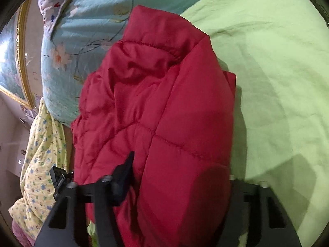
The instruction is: Fold large clothes
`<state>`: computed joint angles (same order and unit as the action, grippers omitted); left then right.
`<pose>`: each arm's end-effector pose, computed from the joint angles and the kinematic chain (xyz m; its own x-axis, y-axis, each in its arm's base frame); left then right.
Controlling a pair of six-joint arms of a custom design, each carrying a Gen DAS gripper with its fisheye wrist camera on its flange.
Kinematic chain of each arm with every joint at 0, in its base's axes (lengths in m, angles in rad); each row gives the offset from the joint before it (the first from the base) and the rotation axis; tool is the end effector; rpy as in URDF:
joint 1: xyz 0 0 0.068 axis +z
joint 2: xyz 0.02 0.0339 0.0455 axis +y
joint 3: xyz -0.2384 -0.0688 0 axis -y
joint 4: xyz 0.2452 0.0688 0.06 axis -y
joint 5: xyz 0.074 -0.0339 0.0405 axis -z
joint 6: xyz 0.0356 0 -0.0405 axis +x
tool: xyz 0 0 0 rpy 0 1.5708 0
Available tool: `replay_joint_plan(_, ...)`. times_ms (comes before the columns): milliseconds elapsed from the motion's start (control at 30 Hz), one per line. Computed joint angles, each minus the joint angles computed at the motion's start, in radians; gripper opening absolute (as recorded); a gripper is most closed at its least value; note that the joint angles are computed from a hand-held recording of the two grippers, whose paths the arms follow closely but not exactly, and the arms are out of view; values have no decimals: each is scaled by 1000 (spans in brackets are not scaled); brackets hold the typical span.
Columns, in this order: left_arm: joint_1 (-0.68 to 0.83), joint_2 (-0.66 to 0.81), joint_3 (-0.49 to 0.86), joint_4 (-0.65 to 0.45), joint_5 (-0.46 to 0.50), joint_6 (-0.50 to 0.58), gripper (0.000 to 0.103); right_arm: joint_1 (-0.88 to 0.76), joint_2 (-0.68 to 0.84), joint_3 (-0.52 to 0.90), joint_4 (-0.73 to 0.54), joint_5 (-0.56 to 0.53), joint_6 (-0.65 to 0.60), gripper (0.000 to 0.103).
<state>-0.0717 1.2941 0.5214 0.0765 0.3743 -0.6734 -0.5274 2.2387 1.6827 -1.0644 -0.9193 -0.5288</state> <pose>0.2529 -0.0312 0.1459 -0.7161 -0.5305 -0.4536 -0.1281 0.7387 -0.6618 0.3624 -0.1783 0.1268 -0.9163 0.1797 -0.3579 -0.1425 0.6889 0.7107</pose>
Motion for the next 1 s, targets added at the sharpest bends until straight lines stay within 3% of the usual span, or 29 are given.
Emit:
replay_joint_plan(133, -39, -164, -20, -119, -31, 10, 46, -31, -40, -9, -78, -9, -62, 41)
replay_joint_plan(300, -105, -461, -89, -319, -63, 5, 44, -111, -128, -69, -244, 0, -248, 39)
replay_joint_plan(567, -365, -1071, -229, -746, -204, -185, 44, -326, -204, -196, -465, 102, -588, 39)
replay_joint_plan(667, -477, -1192, -247, -844, -279, -246, 44, -389, -211, -233, -499, 140, -664, 39)
replay_joint_plan(800, -582, -1230, -258, -898, -388, -291, 44, -414, -214, -267, -485, 144, -684, 42)
replay_joint_plan(1000, -728, -931, -220, -791, -639, -304, 49, -375, -314, -377, -286, 126, -579, 48)
